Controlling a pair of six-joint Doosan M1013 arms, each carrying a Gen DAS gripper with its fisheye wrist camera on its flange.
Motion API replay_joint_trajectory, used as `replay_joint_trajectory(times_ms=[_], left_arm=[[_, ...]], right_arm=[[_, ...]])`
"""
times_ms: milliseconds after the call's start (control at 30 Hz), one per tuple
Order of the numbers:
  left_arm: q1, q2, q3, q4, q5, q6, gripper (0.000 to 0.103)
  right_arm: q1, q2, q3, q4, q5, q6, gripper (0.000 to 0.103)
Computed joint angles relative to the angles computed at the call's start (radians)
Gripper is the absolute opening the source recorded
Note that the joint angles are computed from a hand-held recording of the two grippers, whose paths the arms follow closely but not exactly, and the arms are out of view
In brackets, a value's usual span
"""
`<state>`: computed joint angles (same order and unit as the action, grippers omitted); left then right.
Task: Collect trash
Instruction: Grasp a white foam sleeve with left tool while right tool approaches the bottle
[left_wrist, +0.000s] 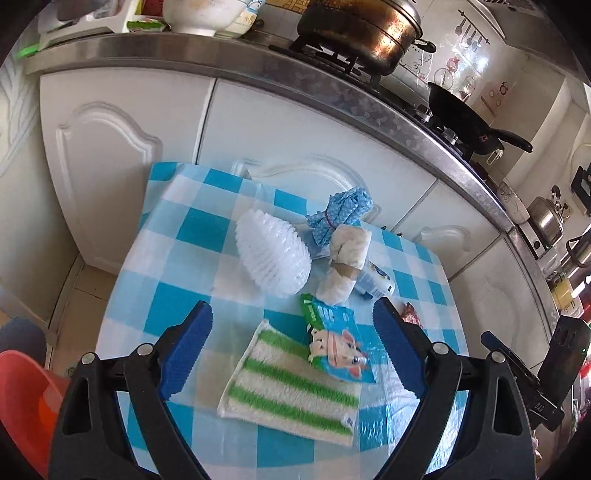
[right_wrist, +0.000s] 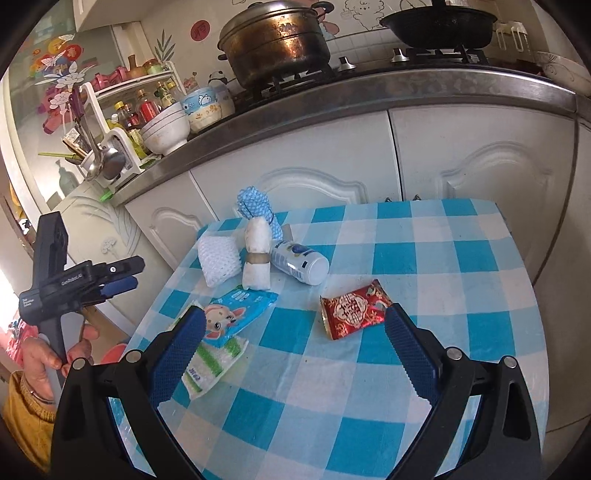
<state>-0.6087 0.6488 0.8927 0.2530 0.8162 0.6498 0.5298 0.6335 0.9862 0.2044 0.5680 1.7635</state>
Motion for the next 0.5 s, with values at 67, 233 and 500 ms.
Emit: replay_joint_trajectory(times_ms=[67,233,500], left_arm=[[0.011,0.04,-0.056,-0.029,0.024,0.024,0.089],[0.037,0.132,-0.181,-0.061,0.094,0.039,0.089],[0.067,0.231,-0.315,-0.109,0.174,0.059,0.089]], right_arm=[[-0.009,0.029,-0.045,0.047,0.01,-0.036,0.096],[-0.022,0.114,-0.182,0.127,0.052,-0.13,0.096],[-0.029,0.29,-0.479,0.102,0.275,-0.203,0.096]])
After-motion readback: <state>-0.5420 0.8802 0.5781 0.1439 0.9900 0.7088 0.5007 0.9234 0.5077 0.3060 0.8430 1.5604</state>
